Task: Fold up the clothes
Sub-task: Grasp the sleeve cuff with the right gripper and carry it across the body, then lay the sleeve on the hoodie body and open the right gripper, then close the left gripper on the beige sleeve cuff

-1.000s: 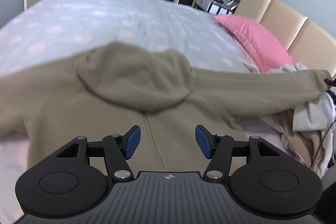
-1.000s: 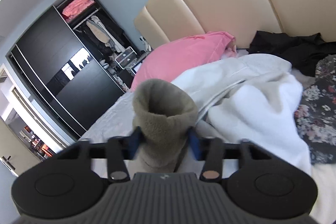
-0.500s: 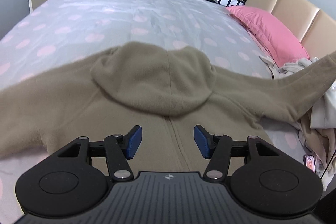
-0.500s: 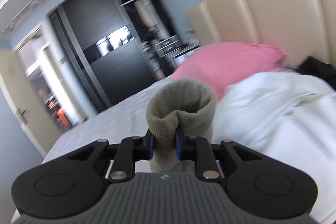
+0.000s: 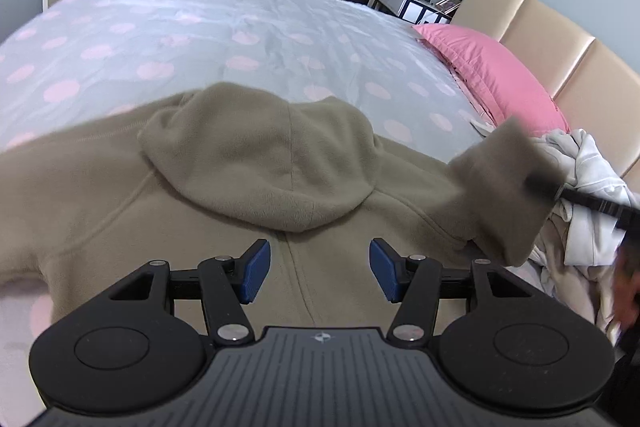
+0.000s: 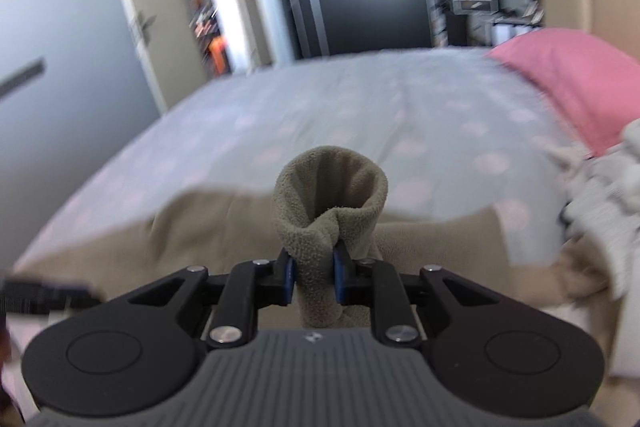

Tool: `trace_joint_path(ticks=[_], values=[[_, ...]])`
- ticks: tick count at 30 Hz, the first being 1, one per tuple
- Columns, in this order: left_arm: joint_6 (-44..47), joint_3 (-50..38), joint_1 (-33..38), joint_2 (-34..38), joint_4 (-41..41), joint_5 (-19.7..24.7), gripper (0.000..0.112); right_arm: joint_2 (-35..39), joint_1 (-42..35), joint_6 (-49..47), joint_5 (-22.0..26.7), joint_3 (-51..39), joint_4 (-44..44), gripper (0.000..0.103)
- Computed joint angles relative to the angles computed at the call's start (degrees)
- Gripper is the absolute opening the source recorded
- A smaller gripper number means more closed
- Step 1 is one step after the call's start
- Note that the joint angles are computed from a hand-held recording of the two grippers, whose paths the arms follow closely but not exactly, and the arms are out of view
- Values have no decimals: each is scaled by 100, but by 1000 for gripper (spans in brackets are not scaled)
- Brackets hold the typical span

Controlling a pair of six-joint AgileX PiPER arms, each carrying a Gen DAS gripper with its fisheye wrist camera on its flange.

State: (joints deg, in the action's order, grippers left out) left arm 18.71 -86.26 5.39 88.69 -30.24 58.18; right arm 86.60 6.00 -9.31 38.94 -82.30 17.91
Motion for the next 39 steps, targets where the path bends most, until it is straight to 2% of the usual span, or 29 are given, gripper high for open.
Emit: trace_joint_path(ticks=[3,8,12,16,20,23,26,27,28,29,30,34,37,39], values=[[22,56,-43,83,-62,13,53,-24,359,-70,-87,400,-210,21],[21,177,-227,173,-82,-5,54,-44,1129,-71,-452,955,-1451,21],[-27,253,-376,256,-37,48,55,-28,1553,-223,-493,1210,-1971,22],[-104,308,-466,333,-3,99,55,-44,1635,-1139,-149,1341,-1486,45],[-201,362,-395,364,-187,199,55,-239,1426,-2216,335,1417,-387,45],[-249,392,-366,406,-322,228,55,-604,1345,-2379,-37,1711,-181,49],[-303,449,-413,425,-373,144,55,-785,1233,-2062,-717,1884,-459,42],[-353,455,-446,428,-379,99,55,-709,1153,-1899,-782,1811,-562,38],[-398,471,-470,423,-392,29,55,-618,1071,-1731,-824,1722,-662,28],[-444,486,-493,417,-406,-41,57,-456,978,-1538,-750,1559,-738,18],[-494,494,-516,425,-423,-98,58,-279,888,-1336,-649,1376,-814,16],[-735,383,-618,631,-510,-115,59,314,568,-1296,-173,935,-487,16],[-800,425,-705,732,-640,-304,59,541,409,-1509,466,846,-91,16],[-916,410,-816,812,-592,-409,60,489,395,-1597,432,1068,-88,16]])
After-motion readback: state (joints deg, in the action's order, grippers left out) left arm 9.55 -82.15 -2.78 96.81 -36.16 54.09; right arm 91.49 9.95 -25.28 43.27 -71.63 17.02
